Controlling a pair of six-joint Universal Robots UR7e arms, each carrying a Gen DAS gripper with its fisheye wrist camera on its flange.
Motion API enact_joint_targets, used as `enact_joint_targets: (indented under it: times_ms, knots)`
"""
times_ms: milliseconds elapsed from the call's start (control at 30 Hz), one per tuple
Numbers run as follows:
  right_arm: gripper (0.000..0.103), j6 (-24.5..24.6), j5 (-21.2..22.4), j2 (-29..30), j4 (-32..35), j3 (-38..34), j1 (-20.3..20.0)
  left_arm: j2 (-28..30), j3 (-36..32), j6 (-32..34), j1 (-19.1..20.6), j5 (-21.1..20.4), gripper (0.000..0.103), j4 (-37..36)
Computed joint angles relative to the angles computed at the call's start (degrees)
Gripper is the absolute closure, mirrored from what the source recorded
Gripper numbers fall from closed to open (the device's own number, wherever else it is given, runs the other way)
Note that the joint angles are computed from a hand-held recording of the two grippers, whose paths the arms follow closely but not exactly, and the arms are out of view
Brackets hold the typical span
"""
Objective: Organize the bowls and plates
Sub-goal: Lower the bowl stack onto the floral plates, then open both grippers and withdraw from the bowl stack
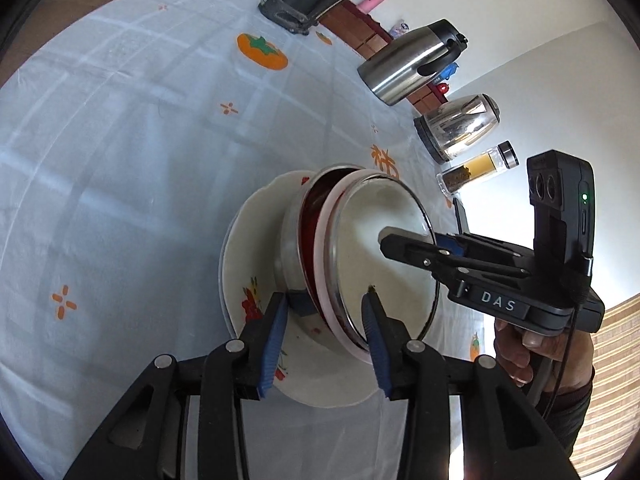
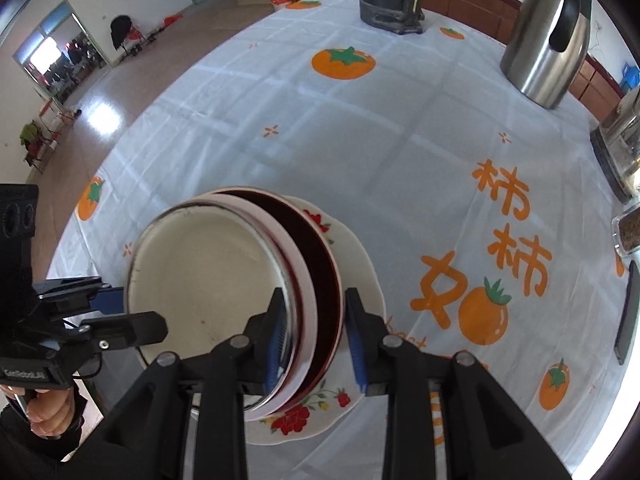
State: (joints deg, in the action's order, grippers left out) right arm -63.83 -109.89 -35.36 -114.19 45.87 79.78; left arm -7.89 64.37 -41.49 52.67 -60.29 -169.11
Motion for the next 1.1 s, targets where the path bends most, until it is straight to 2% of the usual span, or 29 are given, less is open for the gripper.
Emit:
enact_joint_targets:
  times_ms: [67, 167, 200, 300, 433, 533, 567, 633, 733, 800, 967, 1100]
  knots:
    - [0.072, 0.3, 2.1, -0.4, -0.7, 0.6, -0.6, 0.6, -0.9, 1.7, -0.8, 2.6, 0.055, 1.5]
    - [0.051, 0.7, 7.3, -2.2, -2.9, 2.5, -2.0, 1.0, -0.1, 4.0, -2.1, 7.2, 0.045, -0.8]
    - [0.046, 1.1, 9.7, -3.2, -4.4, 3.7, -2.6, 1.3, 0.4, 5.2, -2.8, 9.6, 0.041, -2.4]
    - [0.041, 1.5, 15.5, -5.7, -7.2, 6.9, -4.1, 2.9, 0.5, 8.5, -5.1, 19.3, 0.039, -7.2]
    - [0.039, -1.1, 22.5, -11.0, -19.7, 17.5, -6.3, 6.0, -2.3, 14.2, -7.3, 27.6, 0.039, -10.4]
    - [0.036, -2.2, 32.9, -15.2, -32.9, 26.8, -9.1, 10.2, -7.6, 22.9, -9.2, 34.6, 0.036, -13.1]
    - [0.032, -2.6, 35.5, -16.0, -36.5, 28.7, -9.7, 11.7, -9.7, 26.1, -9.7, 36.3, 0.035, -14.1]
    - [0.028, -3.7, 41.4, -17.2, -43.7, 32.5, -11.3, 13.1, -12.0, 28.7, -9.9, 37.3, 0.035, -14.7]
    - [0.027, -4.4, 46.4, -17.6, -49.3, 34.6, -12.5, 14.9, -14.8, 31.2, -10.1, 38.4, 0.034, -16.0]
    - [0.026, -4.1, 50.8, -17.5, -53.2, 35.5, -13.6, 17.1, -18.1, 34.0, -10.5, 40.6, 0.034, -17.6]
    - [0.017, -2.8, 58.4, -17.2, -58.0, 36.0, -15.6, 21.4, -25.4, 38.5, -11.0, 42.8, 0.034, -19.0]
    - [0.015, -2.1, 61.1, -16.7, -57.9, 35.1, -16.5, 25.4, -32.7, 42.7, -11.3, 43.6, 0.034, -19.0]
